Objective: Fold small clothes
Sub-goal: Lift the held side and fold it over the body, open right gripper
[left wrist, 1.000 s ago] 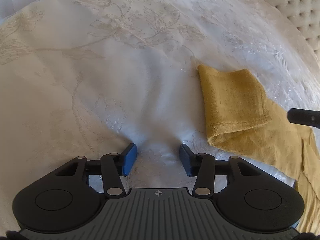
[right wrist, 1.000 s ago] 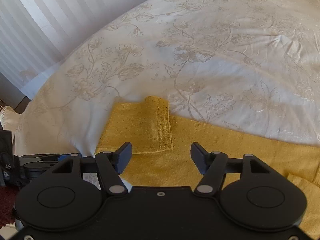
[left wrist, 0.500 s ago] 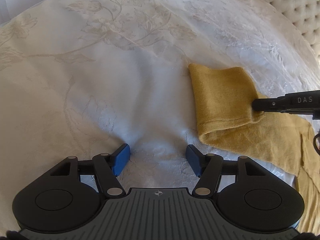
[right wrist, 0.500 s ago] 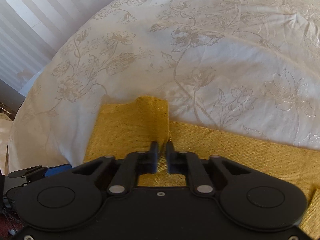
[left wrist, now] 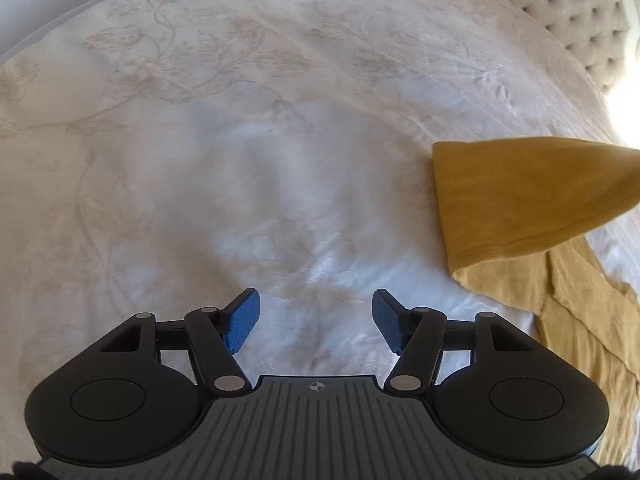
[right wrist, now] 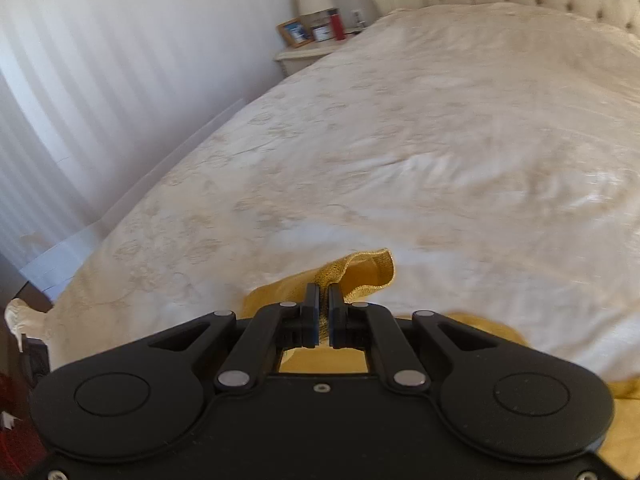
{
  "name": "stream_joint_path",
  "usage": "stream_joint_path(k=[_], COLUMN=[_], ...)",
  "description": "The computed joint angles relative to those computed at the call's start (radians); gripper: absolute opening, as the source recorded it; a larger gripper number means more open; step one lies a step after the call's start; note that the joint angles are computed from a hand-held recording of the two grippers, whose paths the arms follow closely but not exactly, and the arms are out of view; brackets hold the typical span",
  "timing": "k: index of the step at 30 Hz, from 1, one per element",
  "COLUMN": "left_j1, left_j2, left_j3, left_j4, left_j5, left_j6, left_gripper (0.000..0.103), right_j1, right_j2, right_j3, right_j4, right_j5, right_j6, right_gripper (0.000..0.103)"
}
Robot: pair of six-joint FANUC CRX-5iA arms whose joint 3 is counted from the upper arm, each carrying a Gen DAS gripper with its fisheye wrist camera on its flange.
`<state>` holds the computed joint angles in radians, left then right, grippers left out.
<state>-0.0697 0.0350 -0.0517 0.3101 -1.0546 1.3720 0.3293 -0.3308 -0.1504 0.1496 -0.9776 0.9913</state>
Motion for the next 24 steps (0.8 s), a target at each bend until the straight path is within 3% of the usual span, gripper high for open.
stream_joint_path(k=[4,8,20,24], left_j1=[-0.059,-0.140,-0.444,-0.504], left_j2=[-0.035,-0.070,-0.074,-0.041], left_j3=[-0.020,-0.030,0.064,0.103], left_j4=[0.006,-0.023,-0.238,-0.269], left_j5=[0.000,0.003,-0.031,-0.066], left_j6=[0.002,0.049,0.257,0.294], left_gripper=[0.061,0.061,0.061,0.061], right_j1=[-0.089,-0.223,-0.677,-0.798], right_j2=[-0.122,-0.186,-0.219,-0.177], right_j3=[-0.089,-0.153,-0.219,-0.178], right_j4=[0.064,0.046,-0.267,-0.397], right_j5=[-0.116,-0.190,-0.212,-0.300], right_j6=[-0.024,0.034,0.441,0.554], right_gripper=[0.010,0.010,0.010,0.020])
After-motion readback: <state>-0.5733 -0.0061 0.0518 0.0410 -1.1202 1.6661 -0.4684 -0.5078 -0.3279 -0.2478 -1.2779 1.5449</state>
